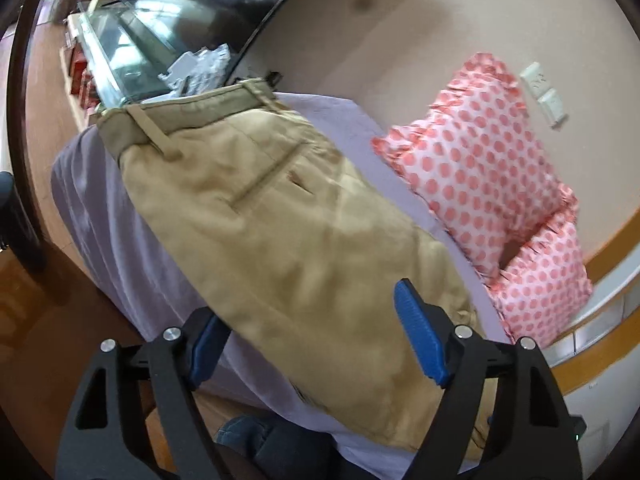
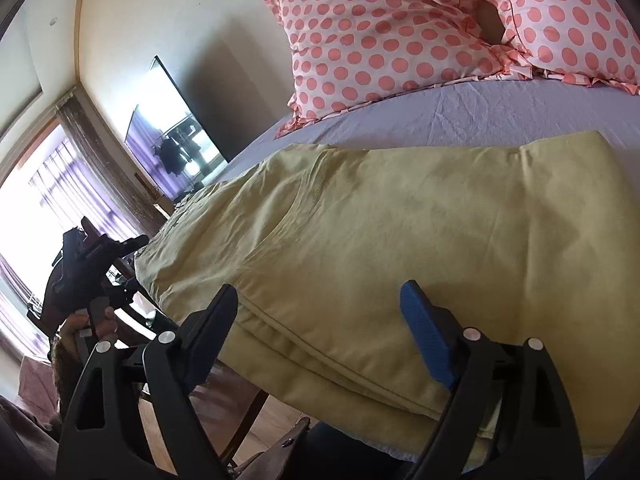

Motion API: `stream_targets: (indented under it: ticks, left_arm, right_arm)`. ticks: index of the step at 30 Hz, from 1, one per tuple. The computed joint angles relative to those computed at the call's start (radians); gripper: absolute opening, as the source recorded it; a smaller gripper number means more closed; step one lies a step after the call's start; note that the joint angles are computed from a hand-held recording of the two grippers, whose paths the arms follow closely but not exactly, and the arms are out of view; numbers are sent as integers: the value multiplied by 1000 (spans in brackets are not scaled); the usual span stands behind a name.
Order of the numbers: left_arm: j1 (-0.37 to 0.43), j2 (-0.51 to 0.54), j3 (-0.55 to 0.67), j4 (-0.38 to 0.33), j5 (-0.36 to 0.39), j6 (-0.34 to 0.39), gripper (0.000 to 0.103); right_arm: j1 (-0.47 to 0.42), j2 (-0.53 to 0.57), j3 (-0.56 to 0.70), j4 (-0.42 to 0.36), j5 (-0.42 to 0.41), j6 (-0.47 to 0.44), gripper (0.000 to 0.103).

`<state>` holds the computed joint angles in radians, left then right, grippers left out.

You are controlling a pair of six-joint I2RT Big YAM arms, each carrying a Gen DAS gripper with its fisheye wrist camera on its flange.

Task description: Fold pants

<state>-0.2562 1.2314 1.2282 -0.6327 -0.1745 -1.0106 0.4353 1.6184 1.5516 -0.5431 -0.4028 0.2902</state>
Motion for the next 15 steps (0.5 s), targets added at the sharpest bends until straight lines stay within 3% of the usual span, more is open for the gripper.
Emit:
stream_targets:
  ticks: [6, 8, 9, 10, 13, 15]
  left_arm:
    - [70, -12, -5, -4, -7, -46, 79]
    - [75, 2, 8, -24, -44, -43, 59]
    - [72, 22, 38, -73, -68, -37, 28]
    - [66, 39, 68, -123, -98, -25, 17]
    - [29, 60, 143, -178, -182, 66, 10]
    - [-12, 90, 232, -209, -235, 165, 9]
  right_arm:
    - [-8, -11, -21, 28, -26, 9, 85]
    - [-11, -15, -29, 40, -36, 11, 85]
    - [-13, -17, -33, 46, -40, 14, 85]
    - [-15, -18, -36, 51, -42, 15, 85]
    - [-27, -31, -55, 74, -52, 21, 85]
    - [-38, -42, -69, 92, -54, 28, 85]
